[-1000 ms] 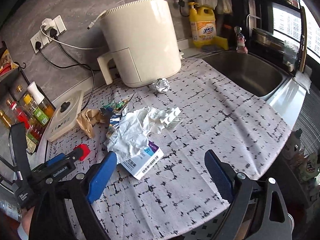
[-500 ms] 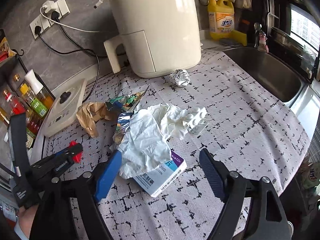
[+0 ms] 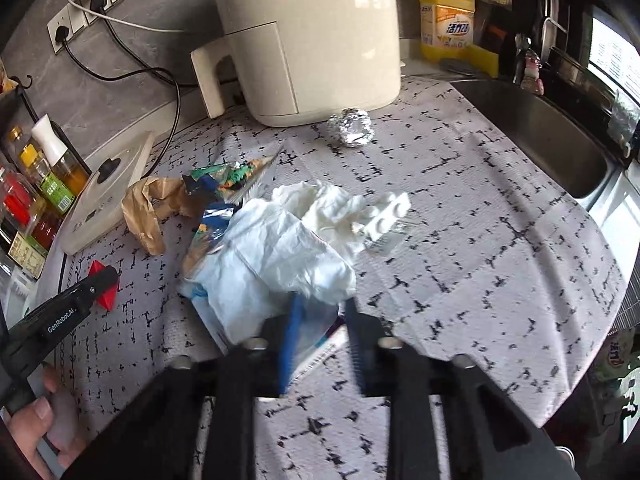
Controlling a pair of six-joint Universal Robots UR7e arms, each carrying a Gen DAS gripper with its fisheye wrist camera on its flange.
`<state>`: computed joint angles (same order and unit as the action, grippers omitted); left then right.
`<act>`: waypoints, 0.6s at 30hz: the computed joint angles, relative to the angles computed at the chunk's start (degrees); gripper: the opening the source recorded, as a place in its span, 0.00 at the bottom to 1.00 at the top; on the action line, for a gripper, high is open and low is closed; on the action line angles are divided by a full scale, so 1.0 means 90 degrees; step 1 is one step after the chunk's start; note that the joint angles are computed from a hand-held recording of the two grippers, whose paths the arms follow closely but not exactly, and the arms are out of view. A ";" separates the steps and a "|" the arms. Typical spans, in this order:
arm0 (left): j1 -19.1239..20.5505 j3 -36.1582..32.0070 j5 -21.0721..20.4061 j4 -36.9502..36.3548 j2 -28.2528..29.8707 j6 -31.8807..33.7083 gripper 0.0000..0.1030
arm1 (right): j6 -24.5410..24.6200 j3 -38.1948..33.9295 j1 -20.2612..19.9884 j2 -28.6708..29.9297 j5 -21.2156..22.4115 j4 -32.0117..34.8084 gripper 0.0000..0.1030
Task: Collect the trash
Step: 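Grasp the white tissue with the right gripper while the left holds the red piece, then carry the red piece and white tissue over the white bucket with both grippers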
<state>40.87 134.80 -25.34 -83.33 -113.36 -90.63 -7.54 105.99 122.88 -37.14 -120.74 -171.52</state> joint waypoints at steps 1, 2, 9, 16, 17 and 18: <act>-0.0052 -0.0012 0.0006 0.0060 0.0028 -0.0078 0.24 | -0.0002 0.0041 -0.0012 -0.0049 -0.0004 0.0004 0.10; -0.0093 -0.0020 0.0021 0.0096 0.0060 -0.0135 0.24 | -0.0008 0.0089 -0.0024 -0.0097 0.0005 -0.0010 0.09; -0.0503 -0.0103 0.0052 0.0447 0.0400 -0.0680 0.24 | -0.0137 0.0662 -0.0117 -0.0636 0.0177 -0.0366 0.04; -0.1010 -0.0127 -0.0115 0.0618 0.0895 -0.1192 0.24 | -0.0325 0.1340 -0.0206 -0.1329 0.0385 -0.0769 0.03; -0.1075 -0.0121 -0.0143 0.0577 0.0973 -0.1223 0.24 | -0.0348 0.1430 -0.0224 -0.1425 0.0406 -0.0803 0.03; -0.1152 -0.0109 -0.0178 0.0523 0.1071 -0.1271 0.24 | -0.0384 0.1577 -0.0255 -0.1581 0.0427 -0.0858 0.03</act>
